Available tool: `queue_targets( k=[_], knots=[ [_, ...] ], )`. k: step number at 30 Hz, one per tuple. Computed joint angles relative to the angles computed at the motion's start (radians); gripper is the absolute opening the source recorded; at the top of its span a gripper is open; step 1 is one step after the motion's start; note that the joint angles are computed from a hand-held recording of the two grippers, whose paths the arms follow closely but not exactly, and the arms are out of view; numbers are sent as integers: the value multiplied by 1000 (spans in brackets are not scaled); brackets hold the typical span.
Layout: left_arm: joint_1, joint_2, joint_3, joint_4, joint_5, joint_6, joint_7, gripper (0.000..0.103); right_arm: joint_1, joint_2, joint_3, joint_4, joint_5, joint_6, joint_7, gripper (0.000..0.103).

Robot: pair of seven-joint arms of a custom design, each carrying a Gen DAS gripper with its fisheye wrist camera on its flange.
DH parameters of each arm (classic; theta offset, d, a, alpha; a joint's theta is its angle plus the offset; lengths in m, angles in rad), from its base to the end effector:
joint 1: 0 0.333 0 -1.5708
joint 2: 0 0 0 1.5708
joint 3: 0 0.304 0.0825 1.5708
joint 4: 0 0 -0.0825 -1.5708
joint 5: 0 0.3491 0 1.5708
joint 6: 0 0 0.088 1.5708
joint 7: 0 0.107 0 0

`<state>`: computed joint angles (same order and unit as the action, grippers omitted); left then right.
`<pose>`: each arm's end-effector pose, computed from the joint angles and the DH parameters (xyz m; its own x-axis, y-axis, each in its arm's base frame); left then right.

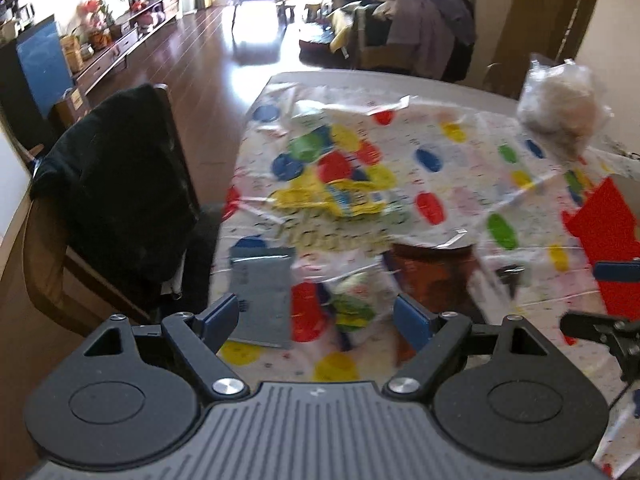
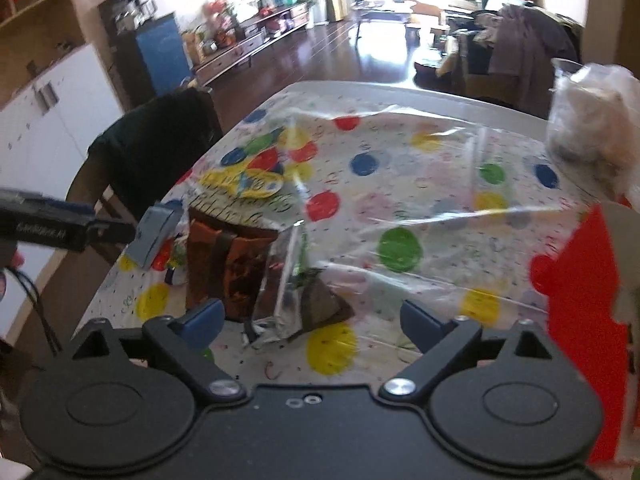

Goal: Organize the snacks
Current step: 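Withdraw both tools from the box toward the remaining snacks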

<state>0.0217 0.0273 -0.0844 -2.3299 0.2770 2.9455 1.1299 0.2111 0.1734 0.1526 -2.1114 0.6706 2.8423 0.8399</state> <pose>0.5244 -0.0507 0.4040 0.1067 -0.9929 0.0531 -0.8200 -0.1181 -0.5601 0.5503 0.1713 0.3994 0.5074 -0.8524 -0.1262 -0.7266 -0.3445 -0.5945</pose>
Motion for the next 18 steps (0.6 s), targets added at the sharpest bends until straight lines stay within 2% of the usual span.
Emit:
queue_targets(
  k=[4, 8, 12, 15, 16, 18],
  knots=[
    [12, 44, 15, 22, -8, -10, 33, 85, 26, 38, -4, 24, -94, 8, 30, 87],
    [0, 97, 48, 63, 65, -36, -25, 85, 54, 62, -9, 24, -221, 37, 71, 83],
    [-1, 136, 62, 96, 79, -49, -39, 85, 95, 75, -23, -4, -381, 95, 128, 75],
    [0, 156, 65, 112, 76, -57, -26, 85, 158, 89, -79, -21, -556, 145, 228, 72],
    [2, 162, 63, 118, 67, -60, -16, 85, 195, 95, -118, -24, -634, 157, 281, 70],
    [7, 175, 57, 130, 46, -68, 11, 85, 228, 107, -155, -17, -731, 157, 346, 66]
  ],
)
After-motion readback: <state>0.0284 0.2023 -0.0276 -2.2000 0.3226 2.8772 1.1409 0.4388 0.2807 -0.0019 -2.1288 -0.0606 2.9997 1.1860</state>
